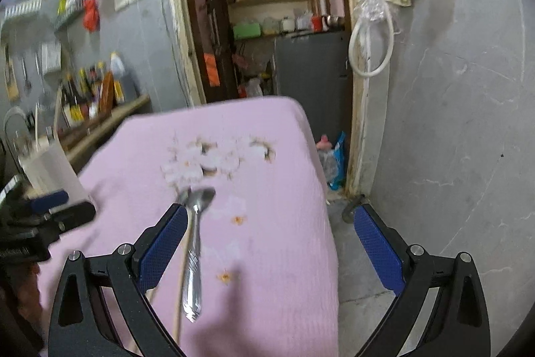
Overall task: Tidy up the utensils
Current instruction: 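Move both tools back over the silver spoon and table knife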
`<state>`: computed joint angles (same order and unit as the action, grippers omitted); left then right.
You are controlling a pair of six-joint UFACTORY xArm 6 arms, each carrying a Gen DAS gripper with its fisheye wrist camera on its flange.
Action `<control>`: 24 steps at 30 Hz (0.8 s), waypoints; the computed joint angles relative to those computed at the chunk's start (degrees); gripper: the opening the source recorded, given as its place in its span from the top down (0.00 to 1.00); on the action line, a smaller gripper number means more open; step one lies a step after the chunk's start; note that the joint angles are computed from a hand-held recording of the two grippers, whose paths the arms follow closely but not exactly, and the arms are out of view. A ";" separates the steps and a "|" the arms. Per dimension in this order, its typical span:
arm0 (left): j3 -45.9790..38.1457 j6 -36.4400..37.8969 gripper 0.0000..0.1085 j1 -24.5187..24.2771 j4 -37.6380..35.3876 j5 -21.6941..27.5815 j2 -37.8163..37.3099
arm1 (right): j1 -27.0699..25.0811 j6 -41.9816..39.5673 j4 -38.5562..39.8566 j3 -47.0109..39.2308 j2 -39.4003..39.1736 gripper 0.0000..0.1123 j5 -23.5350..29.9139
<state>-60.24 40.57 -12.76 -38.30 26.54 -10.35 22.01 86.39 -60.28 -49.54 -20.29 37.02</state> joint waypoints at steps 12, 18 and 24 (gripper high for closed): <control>-3.39 -6.27 0.10 1.34 4.77 4.82 4.66 | 0.14 -16.12 14.38 -5.62 7.45 0.13 2.30; -4.36 -6.19 0.11 1.65 4.31 5.98 5.65 | 0.56 -22.44 19.41 -7.96 9.98 0.13 4.08; -4.62 -6.97 0.12 2.15 4.02 6.42 5.96 | 1.06 -26.84 22.96 -10.07 12.09 0.13 5.36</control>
<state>-64.85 33.60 -10.62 -34.28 32.96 -4.40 23.07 59.55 -37.32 -59.61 -8.20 42.38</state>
